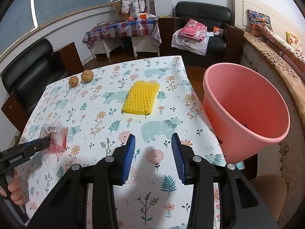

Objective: Collect trash
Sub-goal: 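Reach the left tool to the clear plastic wrapper while the right tool reaches the yellow mesh sleeve, then close the left tool on the plastic wrapper while the right tool grasps the yellow mesh sleeve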

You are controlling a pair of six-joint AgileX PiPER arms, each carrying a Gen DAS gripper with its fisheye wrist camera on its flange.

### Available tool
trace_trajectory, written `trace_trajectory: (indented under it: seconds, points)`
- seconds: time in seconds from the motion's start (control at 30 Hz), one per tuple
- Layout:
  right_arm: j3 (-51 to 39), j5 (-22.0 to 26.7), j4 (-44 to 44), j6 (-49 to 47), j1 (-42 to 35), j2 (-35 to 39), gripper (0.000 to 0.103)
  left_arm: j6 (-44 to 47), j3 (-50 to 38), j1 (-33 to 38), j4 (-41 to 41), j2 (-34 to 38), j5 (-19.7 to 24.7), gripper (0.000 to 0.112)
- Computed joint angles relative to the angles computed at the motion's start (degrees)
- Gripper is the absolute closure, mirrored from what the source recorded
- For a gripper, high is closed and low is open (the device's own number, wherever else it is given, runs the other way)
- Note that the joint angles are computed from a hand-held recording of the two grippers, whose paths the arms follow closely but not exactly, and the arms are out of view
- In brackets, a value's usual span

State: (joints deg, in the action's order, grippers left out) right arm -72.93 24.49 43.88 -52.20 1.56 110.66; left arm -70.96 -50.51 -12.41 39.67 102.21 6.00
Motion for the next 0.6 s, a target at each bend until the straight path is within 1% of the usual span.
trace_trajectory:
  seconds: [0.03, 0.1, 0.27, 0.3, 0.37, 0.43, 0.5, 0.53, 0.6]
  points:
    - [-0.87, 0.8, -0.37, 0.75, -0.12, 0.52, 0.063, 0.41, 0.01, 0.08, -0.36, 0.04, -0.47, 0.079]
    - [-2.65, 2.44, -0.58, 1.98, -0.52, 1.62, 0.063, -1.21, 0.13, 0.06, 1.5, -0.08, -0.92, 0.089]
    - [-8.79, 5.96, -0.9, 5.76, -0.93, 4.87, 0.063, -20.89, 0.23, -1.32, 21.42, -1.12, 0.28, 0.093]
    - [-10.61, 6.83, -0.95, 6.85, -0.97, 5.83, 0.063, -23.15, 0.15, -1.5, 23.75, -1.3, 0.64, 0.094]
    - [-13.82, 8.19, -1.22, 9.17, -0.78, 7.73, 0.063, -23.7, -0.35, -1.64, 24.35, -1.4, 1.09, 0.094]
    - [-18.36, 10.93, -1.05, 11.77, -0.76, 10.54, 0.063, -21.33, -0.82, -1.46, 22.29, -1.3, 0.87, 0.094]
    - [-22.29, 12.82, -3.0, 15.67, -0.13, 12.87, 0.063, -20.1, -1.19, -1.52, 21.29, -0.99, 0.82, 0.094]
    - [-24.67, 13.79, -4.28, 17.74, 0.36, 14.39, 0.063, -17.91, -1.54, -1.46, 19.3, -0.7, 0.68, 0.094]
    - [-28.27, 13.61, -8.34, 21.7, 1.74, 16.85, 0.063, -15.52, -1.89, -1.32, 17.13, -0.32, 0.53, 0.094]
